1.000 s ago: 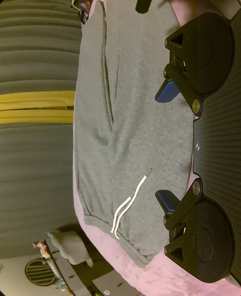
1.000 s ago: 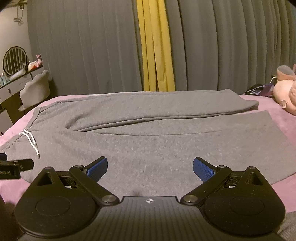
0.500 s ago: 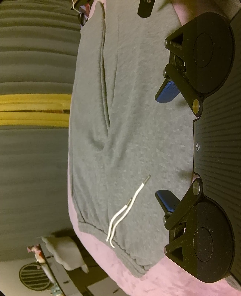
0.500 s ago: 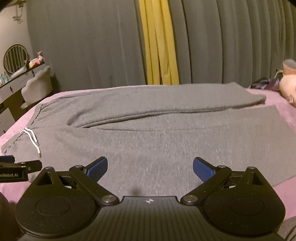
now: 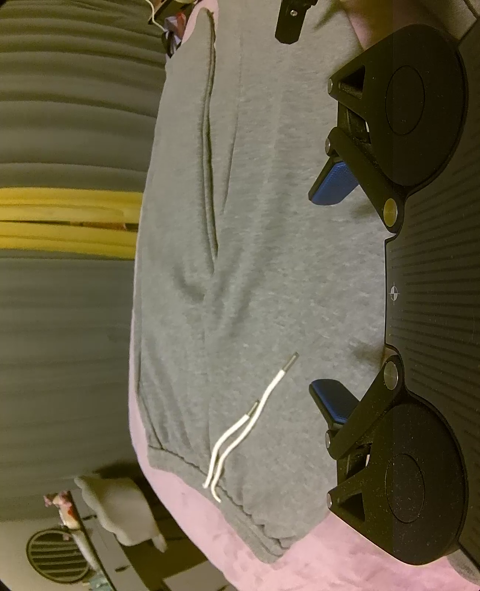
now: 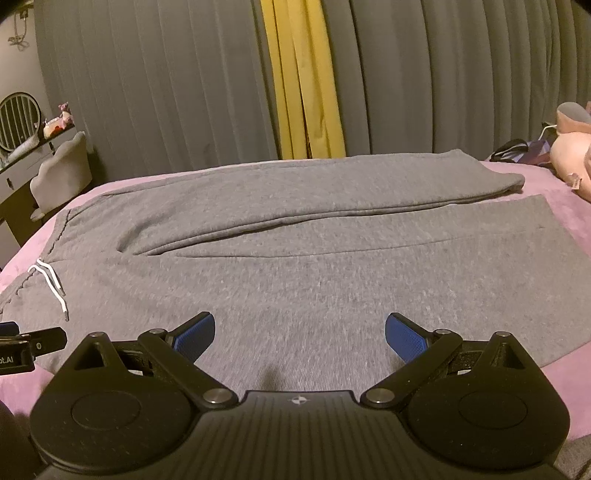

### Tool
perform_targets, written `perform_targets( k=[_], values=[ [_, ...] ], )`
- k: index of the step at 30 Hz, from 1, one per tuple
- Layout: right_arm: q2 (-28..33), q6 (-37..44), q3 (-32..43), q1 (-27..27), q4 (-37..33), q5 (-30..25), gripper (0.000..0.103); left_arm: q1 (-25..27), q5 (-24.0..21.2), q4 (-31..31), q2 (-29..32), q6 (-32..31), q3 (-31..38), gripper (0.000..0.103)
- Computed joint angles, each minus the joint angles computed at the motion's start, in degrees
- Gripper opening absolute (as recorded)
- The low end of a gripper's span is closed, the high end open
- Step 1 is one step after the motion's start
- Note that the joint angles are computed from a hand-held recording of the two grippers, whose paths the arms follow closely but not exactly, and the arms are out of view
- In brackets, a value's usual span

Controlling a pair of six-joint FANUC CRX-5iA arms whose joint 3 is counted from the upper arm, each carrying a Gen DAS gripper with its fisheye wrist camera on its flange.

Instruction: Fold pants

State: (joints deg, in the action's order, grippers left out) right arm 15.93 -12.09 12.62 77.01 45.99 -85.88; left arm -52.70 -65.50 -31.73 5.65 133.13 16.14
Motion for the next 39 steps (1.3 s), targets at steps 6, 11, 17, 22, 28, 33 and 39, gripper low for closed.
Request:
perform_targets(
  k=[6, 11, 17, 22, 28, 33, 39],
  values=[
    [0.0, 0.3, 0.4, -0.6, -0.9, 0.0, 0.099, 0.5, 0.3, 0.9, 0.4, -0.5, -0.1, 0.103],
    [0.1, 0.8, 0.8, -1.0, -2.0, -0.2, 0.099, 0.8, 0.3, 1.5, 0.8, -0.9, 0.3, 0.103],
    [4.0, 11.0, 9.0, -6.1, -11.8, -4.3, 0.099, 1.3, -2.5, 0.0, 3.7, 0.1, 5.1, 0.103],
    [5.0, 12.5, 10.2, -11.4, -21.0, -3.7, 0.099, 2.6, -3.2, -2.1, 7.9, 5.7, 12.6, 0.103],
    [4.6, 11.1, 5.4, -10.4, -17.0, -1.6, 0.099, 3.3, -4.9, -11.3, 15.1, 14.0, 20.3, 0.103],
    [5.3, 20.9, 11.4, -13.2, -20.4, -3.1, 0.099, 1.7, -9.1, -23.7, 19.4, 21.9, 18.7, 0.103],
    [3.2, 16.6, 9.2, -25.6, -13.8, 9.1, 0.093, 3.9, -5.5, -23.6, 19.2, 25.1, 16.4, 0.103]
  ],
)
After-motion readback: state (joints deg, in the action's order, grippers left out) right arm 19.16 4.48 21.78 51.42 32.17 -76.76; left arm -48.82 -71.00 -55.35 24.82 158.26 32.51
